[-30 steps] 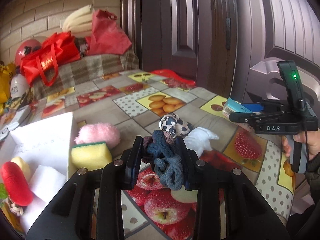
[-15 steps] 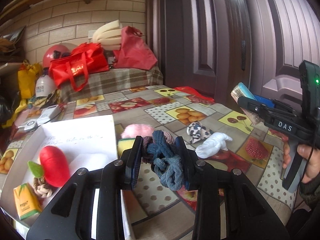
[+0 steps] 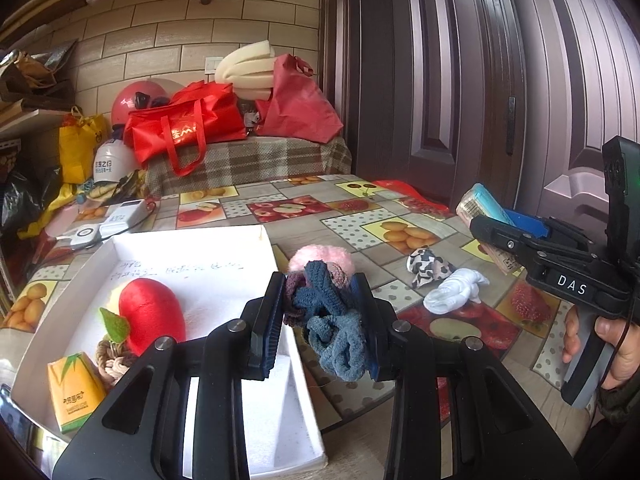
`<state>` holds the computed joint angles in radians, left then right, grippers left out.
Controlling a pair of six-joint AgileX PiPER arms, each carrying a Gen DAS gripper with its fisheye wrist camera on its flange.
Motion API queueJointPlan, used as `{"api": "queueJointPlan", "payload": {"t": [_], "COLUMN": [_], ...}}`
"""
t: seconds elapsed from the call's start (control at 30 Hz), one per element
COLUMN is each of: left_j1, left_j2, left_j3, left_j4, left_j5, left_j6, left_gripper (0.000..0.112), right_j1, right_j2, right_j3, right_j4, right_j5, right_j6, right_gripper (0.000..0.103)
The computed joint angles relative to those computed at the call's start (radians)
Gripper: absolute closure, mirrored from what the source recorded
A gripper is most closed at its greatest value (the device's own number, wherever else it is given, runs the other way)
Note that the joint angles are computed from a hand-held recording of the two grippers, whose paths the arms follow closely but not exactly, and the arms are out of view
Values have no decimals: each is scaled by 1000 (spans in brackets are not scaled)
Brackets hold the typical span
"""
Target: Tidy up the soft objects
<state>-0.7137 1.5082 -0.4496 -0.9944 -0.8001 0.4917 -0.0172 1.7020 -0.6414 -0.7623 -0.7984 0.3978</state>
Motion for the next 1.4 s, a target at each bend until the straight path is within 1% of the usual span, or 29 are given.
{"api": "queueJointPlan", "payload": {"t": [0.3,0.43,0.63,0.83,1.0,1.1,1.23,1.33,1.4], "left_j1": [57,69,144,235,245,304,367,418,432], "left_j2": [-57,-74,-117,-173,-190,-200,-203,-201,-199], "left_j3": [64,92,141,196,214,223,227,219,216], "left_j4": [-4,-19,9,46,12,54,108,172,192], "left_j5": [7,-13,-2,22,4,32,66,115,128], "left_j6": [-27,-24,-54,-84,-47,-79,-109,-143,-150], "left_gripper": [80,80,80,80,80,80,80,80,80], "right_j1": [69,106,160,222,294,348,428,483,517], "right_j2": [20,22,38,54,80,91,94,105,120], "right_j3": [-36,-42,-71,-91,-121,-133,-124,-138,-167], "right_j4": [-49,-51,-67,-82,-100,-90,-47,-39,-57], "right_j5": [54,77,119,139,156,162,164,197,243], "right_j6": [50,44,66,72,75,51,-61,-113,-113], "right_gripper": [48,48,48,48,48,48,48,48,48]}}
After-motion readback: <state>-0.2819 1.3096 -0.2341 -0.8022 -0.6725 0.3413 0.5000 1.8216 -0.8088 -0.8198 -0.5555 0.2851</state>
